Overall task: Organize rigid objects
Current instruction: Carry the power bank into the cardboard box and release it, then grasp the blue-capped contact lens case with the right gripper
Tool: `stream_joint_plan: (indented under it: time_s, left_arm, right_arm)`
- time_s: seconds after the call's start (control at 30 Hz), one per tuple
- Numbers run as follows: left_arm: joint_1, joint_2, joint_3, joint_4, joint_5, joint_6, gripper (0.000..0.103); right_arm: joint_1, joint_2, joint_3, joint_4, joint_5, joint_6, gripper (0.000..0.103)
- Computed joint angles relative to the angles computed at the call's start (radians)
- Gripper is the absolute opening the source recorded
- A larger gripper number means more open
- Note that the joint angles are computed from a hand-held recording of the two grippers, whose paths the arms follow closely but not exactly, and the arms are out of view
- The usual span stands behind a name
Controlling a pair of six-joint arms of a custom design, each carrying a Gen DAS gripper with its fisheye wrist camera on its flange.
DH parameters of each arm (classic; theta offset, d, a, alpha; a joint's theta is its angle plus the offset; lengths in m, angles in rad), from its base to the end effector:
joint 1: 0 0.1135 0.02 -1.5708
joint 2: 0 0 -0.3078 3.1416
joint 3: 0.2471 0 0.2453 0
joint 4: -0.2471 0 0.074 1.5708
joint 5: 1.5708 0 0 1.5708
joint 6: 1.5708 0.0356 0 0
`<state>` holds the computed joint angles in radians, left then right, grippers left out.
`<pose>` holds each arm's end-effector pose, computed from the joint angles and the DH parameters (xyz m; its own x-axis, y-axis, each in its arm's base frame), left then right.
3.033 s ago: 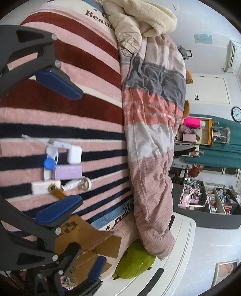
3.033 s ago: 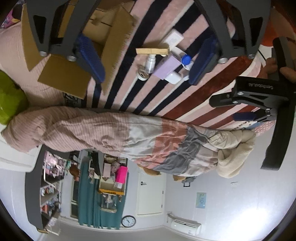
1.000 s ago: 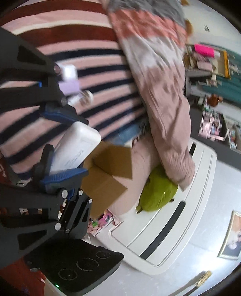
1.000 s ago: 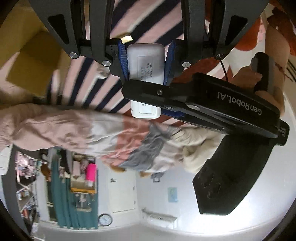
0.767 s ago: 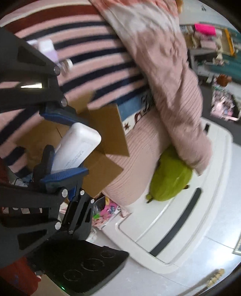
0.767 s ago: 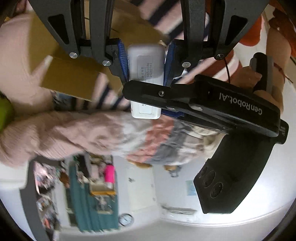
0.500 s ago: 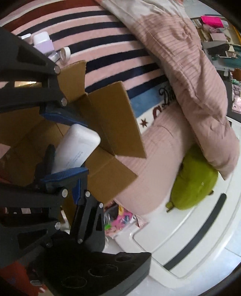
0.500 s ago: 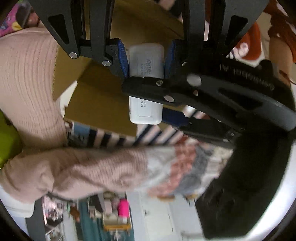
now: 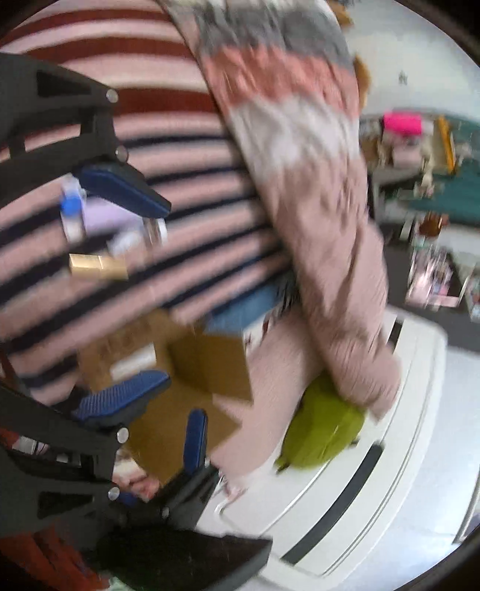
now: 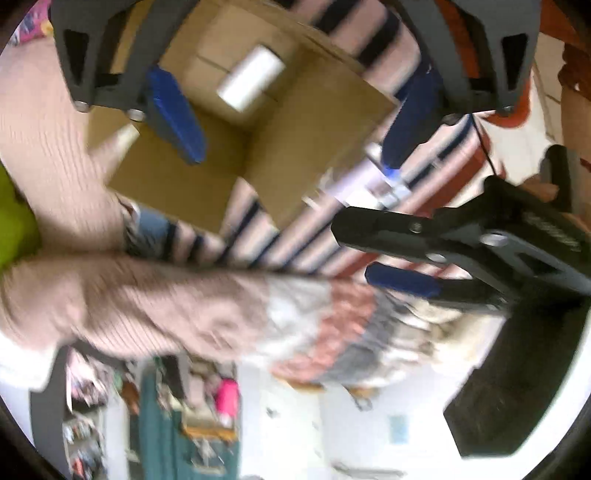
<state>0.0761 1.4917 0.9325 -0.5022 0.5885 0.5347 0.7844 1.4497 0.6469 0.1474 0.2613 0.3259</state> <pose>0.2803 0.0016 0.2546 -0.6437 0.3760 -0.6666 0.6214 0.7651 -0.1685 0.2027 0.1893 0.2236 -0.5808 -0.1426 -0.8015 -0.3710 0.9227 0.1047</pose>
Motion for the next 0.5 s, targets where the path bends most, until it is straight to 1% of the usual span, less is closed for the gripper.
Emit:
stream_joint_plan:
  time_s: [0.07, 0.1, 0.13, 0.2, 0.3, 0.37, 0.43, 0.47, 0.5]
  left_arm:
    - [0.131, -0.005, -0.032, 0.033, 0.012, 0.040, 0.083]
    - [0.166, 0.006, -0.035, 0.048, 0.019, 0.046, 0.083]
    - [0.230, 0.022, -0.051, 0.075, 0.037, 0.065, 0.084]
    - [0.324, 0.067, -0.066, 0.110, 0.056, 0.106, 0.085]
    - [0.412, 0.141, -0.090, 0.187, 0.039, 0.138, 0.085]
    - [0.454, 0.204, -0.102, 0.246, 0.022, 0.155, 0.085]
    - [0.487, 0.265, -0.104, 0.288, 0.011, 0.175, 0.085]
    - [0.495, 0.278, -0.110, 0.305, 0.009, 0.181, 0.085]
    - [0.508, 0.304, -0.113, 0.327, 0.009, 0.195, 0.085]
  right_arm:
    - [0.037, 0.055, 0.050, 0.035, -0.027, -0.017, 0.103]
    - [0.060, 0.101, 0.097, 0.029, -0.039, -0.014, 0.103]
    - [0.077, 0.152, 0.144, 0.027, -0.060, -0.014, 0.103]
    - [0.099, 0.229, 0.187, 0.072, -0.098, -0.025, 0.103]
    - [0.119, 0.379, 0.284, 0.089, -0.180, -0.037, 0.103]
    - [0.127, 0.479, 0.344, 0.085, -0.190, -0.052, 0.102]
    - [0.144, 0.558, 0.405, 0.052, -0.164, -0.059, 0.092]
    - [0.140, 0.613, 0.447, 0.026, -0.158, -0.073, 0.081]
    - [0.137, 0.646, 0.474, 0.011, -0.154, -0.082, 0.076]
